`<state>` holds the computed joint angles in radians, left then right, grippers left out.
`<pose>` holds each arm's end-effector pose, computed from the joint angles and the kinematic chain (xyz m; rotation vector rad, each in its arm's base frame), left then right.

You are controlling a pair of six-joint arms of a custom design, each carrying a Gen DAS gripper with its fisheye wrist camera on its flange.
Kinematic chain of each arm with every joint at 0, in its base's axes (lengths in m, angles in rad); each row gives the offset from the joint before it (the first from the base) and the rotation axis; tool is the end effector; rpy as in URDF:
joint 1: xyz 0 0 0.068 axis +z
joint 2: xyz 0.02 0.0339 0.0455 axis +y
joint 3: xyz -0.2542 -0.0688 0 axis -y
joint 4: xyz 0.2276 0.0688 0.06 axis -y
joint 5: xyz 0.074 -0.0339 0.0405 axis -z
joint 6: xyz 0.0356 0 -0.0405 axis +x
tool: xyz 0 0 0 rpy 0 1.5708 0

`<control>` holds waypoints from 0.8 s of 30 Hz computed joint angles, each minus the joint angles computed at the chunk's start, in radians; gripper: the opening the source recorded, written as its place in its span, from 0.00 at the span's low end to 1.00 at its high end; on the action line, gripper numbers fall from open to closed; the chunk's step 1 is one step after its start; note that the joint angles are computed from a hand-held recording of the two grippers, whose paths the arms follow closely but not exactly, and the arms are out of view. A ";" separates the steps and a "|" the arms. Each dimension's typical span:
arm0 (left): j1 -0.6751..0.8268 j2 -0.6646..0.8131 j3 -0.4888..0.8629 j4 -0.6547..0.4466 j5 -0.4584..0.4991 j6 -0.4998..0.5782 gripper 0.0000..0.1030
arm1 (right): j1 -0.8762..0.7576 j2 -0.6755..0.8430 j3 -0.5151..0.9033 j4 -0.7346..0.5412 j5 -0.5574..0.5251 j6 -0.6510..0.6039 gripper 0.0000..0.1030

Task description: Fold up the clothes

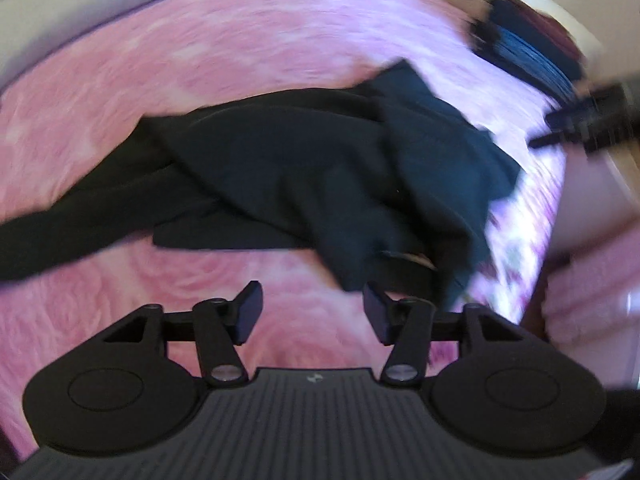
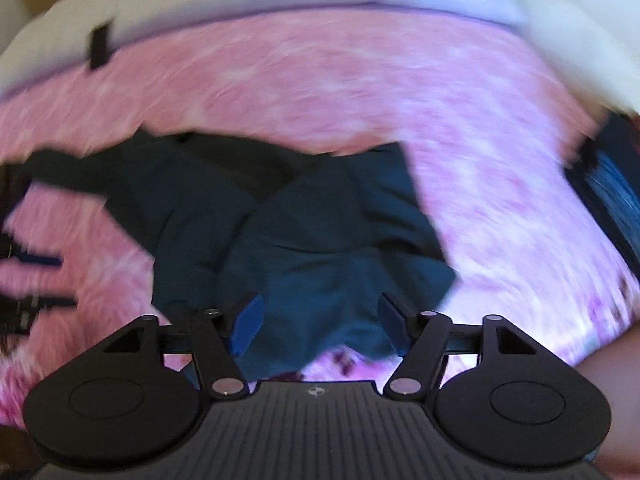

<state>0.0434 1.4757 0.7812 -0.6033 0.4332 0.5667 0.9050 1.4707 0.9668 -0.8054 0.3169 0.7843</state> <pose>0.2382 -0.0046 0.1646 0.7825 2.6045 -0.4584 0.1636 0.1903 0.2049 -0.1075 2.7317 -0.0212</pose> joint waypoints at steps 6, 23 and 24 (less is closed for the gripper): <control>-0.027 0.259 0.097 0.275 -0.039 -0.351 0.58 | -0.192 0.234 -0.012 0.295 -0.092 -0.388 0.72; -0.123 0.447 0.597 0.142 -0.086 -0.732 0.00 | -0.718 0.477 0.070 0.523 -0.619 -0.608 0.02; -0.133 0.450 0.678 0.092 -0.093 -0.726 0.00 | -0.753 0.405 0.034 0.521 -0.631 -0.591 0.01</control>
